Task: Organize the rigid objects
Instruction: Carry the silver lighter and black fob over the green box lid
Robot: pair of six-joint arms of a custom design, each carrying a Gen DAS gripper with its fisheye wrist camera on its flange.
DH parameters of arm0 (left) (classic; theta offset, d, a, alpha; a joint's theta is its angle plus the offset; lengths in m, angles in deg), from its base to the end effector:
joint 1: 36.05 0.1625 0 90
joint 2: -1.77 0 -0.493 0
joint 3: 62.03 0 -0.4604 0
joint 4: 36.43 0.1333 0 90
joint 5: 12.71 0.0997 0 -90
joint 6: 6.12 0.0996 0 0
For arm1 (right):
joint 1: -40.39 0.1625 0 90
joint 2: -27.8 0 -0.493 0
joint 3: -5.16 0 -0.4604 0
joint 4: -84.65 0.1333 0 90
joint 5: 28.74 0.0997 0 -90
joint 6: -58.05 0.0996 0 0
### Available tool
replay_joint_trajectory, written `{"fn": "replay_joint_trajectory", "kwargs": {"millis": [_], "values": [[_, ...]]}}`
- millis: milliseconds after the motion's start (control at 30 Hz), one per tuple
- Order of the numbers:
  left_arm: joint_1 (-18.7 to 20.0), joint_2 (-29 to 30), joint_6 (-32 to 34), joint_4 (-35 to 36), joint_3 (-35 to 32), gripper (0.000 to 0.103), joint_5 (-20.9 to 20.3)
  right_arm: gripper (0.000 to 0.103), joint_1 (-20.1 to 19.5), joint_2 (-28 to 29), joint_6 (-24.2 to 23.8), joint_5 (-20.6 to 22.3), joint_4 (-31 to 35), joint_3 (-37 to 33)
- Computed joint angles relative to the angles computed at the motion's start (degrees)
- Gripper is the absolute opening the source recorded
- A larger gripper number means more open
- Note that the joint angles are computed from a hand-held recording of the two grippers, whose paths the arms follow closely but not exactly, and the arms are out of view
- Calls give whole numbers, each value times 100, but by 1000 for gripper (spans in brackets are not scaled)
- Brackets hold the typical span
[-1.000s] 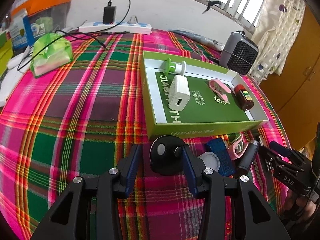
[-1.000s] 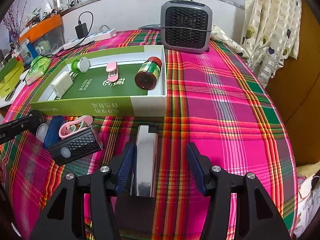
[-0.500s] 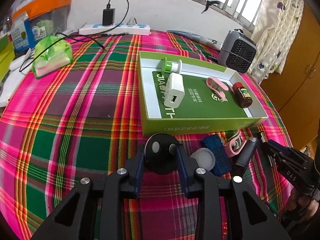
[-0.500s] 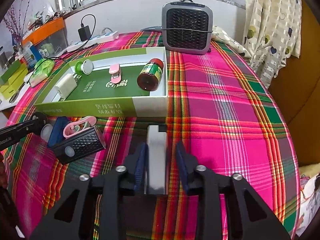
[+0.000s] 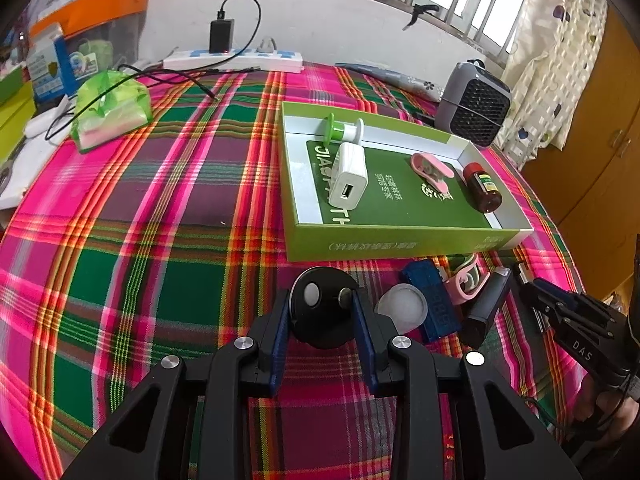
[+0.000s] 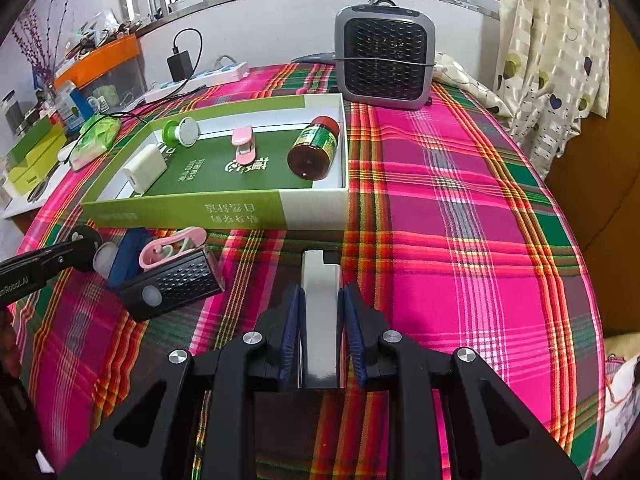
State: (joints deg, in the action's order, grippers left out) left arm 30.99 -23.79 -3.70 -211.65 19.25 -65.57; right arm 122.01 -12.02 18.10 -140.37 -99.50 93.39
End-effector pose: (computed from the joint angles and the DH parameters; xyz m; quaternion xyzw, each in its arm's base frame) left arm -0.1456 -0.8396 -0.0252 0.1223 0.9121 -0.2924 0.2600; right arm -0.0240 -0.8255 0.1407 0.1760 -0.8907 0.2775 0.3140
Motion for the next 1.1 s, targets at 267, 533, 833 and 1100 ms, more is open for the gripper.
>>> {"fn": "replay_joint_trajectory", "kwargs": {"millis": [267,533,833,1100], "values": [[-15,-2,62,-81,28,29,-21,25,1,-17,-16,33,3,25],[-44,-70,115,-270,145,29,-29,25,-12,-92,-64,196,-80,121],[-120,-158,261,-456,237,29,-83,25,15,-147,-113,295,-51,151],[-189,-110,474,-396,19,29,-106,25,90,-187,-242,353,53,20]]}}
